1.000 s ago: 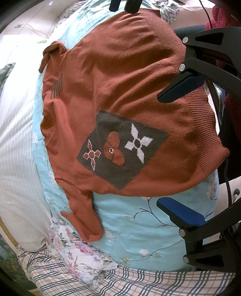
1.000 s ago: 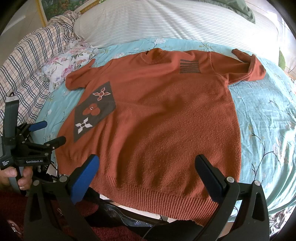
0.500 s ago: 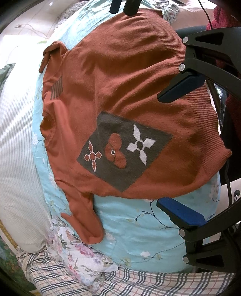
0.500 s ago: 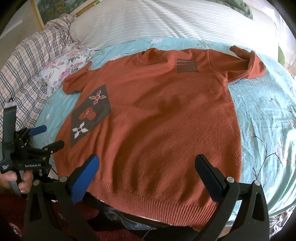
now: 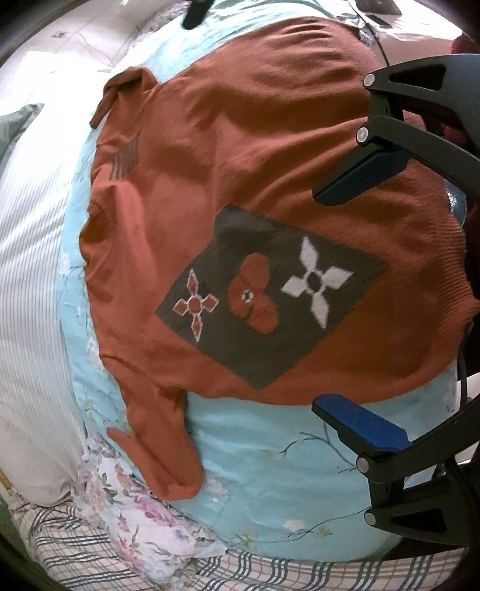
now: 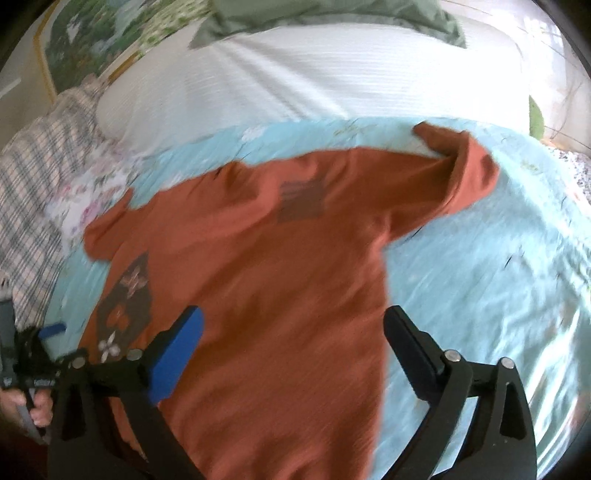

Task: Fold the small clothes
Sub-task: 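Grasp the sweater's sleeve cuff with the right gripper and lift it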

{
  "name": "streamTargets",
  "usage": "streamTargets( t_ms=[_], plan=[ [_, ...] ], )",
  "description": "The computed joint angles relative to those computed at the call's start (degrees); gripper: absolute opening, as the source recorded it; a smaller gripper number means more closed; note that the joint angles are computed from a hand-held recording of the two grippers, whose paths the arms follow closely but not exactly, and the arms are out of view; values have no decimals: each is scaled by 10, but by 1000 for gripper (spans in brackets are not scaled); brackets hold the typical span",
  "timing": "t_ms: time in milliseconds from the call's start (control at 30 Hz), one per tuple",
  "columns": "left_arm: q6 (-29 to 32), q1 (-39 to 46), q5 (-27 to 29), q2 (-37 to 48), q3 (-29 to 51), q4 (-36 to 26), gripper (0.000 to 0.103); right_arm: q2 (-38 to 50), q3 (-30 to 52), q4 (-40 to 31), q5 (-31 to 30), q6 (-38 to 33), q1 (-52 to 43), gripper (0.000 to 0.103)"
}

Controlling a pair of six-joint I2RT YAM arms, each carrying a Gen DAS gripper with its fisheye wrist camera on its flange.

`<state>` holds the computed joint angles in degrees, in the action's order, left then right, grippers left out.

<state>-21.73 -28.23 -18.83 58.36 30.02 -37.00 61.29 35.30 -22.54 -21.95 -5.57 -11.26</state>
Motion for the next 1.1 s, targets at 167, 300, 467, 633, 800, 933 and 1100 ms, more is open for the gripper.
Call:
streamTargets(
  t_ms=[167, 300, 467, 633, 800, 933, 1100],
  plan=[
    [17, 38, 36, 20, 3, 25, 102, 152, 116, 31, -28, -12, -74, 79],
    [30, 55, 59, 52, 7, 58, 102, 291, 250, 42, -17, -7, -103, 68],
    [36, 65, 73, 109, 22, 92, 102, 455, 439, 24, -9, 21, -134, 57],
    [41, 65, 83, 191, 51, 127, 102, 622, 655, -34, 14, 50, -143, 56],
    [42, 62, 93, 277, 94, 149, 102, 791, 904, -153, 11, 86, -145, 51],
    [42, 60, 101, 322, 125, 155, 102, 890, 1055, -245, -13, 105, -146, 27],
    [47, 55, 103, 338, 142, 159, 102, 803, 895, -143, -72, 117, -145, 9]
  ],
)
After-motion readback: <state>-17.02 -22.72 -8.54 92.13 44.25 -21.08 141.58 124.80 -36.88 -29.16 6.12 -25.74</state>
